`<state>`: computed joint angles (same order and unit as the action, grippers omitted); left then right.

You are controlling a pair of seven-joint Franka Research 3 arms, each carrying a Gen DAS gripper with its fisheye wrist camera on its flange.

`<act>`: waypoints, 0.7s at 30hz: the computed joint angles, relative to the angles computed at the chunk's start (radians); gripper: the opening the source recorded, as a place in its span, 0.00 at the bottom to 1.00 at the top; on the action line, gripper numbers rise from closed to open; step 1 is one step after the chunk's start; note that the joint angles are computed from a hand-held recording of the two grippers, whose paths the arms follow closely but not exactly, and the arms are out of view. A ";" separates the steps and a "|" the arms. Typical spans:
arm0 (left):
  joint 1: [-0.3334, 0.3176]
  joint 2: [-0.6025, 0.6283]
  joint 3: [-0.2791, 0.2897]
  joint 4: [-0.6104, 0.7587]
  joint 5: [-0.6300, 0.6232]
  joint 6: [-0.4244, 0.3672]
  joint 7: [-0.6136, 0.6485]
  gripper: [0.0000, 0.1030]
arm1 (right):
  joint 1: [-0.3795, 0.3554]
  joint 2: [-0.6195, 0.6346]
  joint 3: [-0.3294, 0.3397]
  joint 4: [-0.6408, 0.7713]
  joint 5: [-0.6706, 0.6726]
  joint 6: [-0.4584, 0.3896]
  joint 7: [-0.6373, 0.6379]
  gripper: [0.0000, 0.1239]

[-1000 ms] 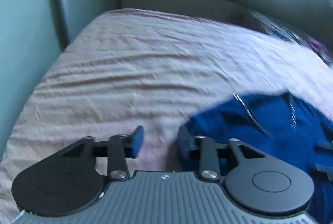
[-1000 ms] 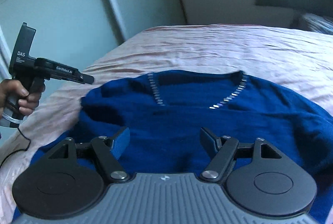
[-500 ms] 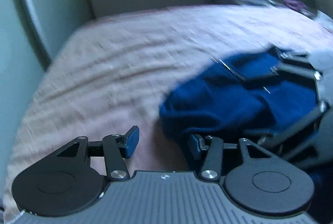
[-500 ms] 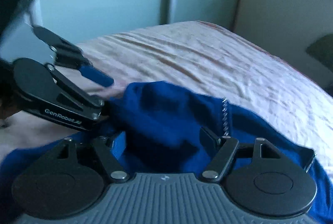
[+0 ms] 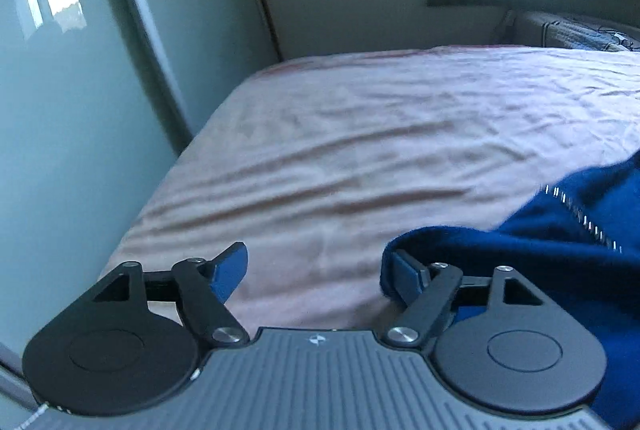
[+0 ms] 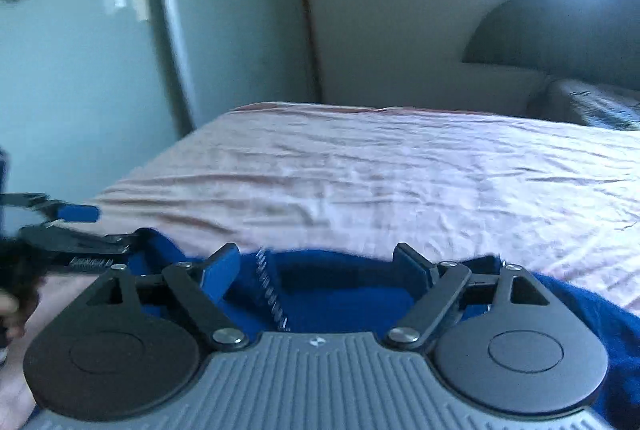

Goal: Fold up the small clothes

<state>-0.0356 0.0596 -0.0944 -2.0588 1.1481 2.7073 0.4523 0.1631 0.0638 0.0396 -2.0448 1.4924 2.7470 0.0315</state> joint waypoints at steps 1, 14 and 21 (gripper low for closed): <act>0.006 -0.022 0.003 -0.026 -0.027 0.009 0.027 0.75 | -0.012 -0.019 -0.010 -0.021 -0.029 -0.044 0.004 0.68; 0.020 -0.057 -0.027 -0.034 0.240 -0.040 -0.170 0.84 | -0.118 -0.155 -0.123 -0.204 -0.354 -0.187 0.200 0.68; -0.023 -0.012 -0.045 0.021 0.318 -0.173 -0.126 1.00 | -0.166 -0.181 -0.172 -0.229 -0.354 -0.214 0.232 0.68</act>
<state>-0.0587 0.0478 -0.1396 -2.0378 1.4657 2.5340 0.3259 -0.0028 -0.1176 -0.1324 -2.2740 1.1388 2.5331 0.2634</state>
